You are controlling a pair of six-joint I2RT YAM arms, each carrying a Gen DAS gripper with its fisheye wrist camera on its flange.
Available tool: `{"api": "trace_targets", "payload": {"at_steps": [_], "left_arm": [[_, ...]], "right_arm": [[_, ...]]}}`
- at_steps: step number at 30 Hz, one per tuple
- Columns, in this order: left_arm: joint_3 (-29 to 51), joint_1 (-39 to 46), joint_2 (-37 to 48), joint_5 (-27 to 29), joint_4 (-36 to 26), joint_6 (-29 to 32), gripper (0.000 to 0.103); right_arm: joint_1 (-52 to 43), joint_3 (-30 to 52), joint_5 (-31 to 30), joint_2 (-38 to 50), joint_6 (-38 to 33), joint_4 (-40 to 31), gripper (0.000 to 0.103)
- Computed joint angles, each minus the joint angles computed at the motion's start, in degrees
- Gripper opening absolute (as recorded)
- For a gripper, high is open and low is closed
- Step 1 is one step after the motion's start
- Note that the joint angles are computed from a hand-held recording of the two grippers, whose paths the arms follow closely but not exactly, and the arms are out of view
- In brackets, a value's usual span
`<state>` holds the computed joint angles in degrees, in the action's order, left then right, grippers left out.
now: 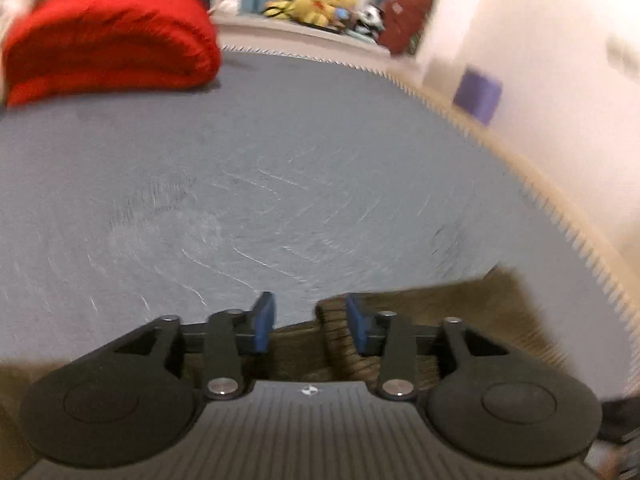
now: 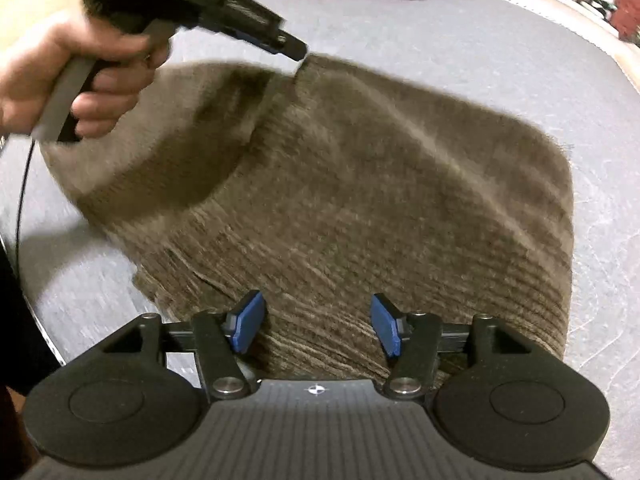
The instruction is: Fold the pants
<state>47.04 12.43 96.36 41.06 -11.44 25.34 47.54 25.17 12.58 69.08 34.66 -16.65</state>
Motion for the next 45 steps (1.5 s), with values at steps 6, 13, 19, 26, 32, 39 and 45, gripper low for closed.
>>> {"api": "trace_targets", "payload": {"at_steps": [6, 13, 19, 26, 32, 39, 45], "left_arm": [[16.8, 3.1, 17.9, 1.6, -26.6, 3.4, 0.075], [15.6, 0.7, 21.3, 3.5, -20.8, 1.9, 0.073], [8.7, -1.6, 14.4, 1.8, -13.1, 3.1, 0.024], [5.0, 0.8, 8.9, 4.1, -5.6, 4.0, 0.031], [-3.6, 2.0, -0.8, -2.1, 2.8, 6.2, 0.048], [0.5, 7.3, 1.2, 3.4, -27.7, 39.8, 0.036], [-1.6, 12.9, 2.0, -3.7, -28.0, 45.2, 0.041]], "right_arm": [[1.4, -3.0, 1.1, -7.1, -1.8, 5.5, 0.063], [8.5, 4.0, 3.8, 9.2, -9.2, 12.3, 0.069], [7.1, 6.9, 2.0, 16.0, -9.9, 14.1, 0.024], [8.3, 2.5, 6.8, 0.0, -11.1, 14.6, 0.020], [9.7, 2.2, -0.5, 3.6, -16.3, 11.2, 0.022], [13.8, 0.7, 0.3, -2.3, -13.1, 7.4, 0.055], [4.2, -2.8, 9.3, -19.4, 2.3, -4.0, 0.056]]}}
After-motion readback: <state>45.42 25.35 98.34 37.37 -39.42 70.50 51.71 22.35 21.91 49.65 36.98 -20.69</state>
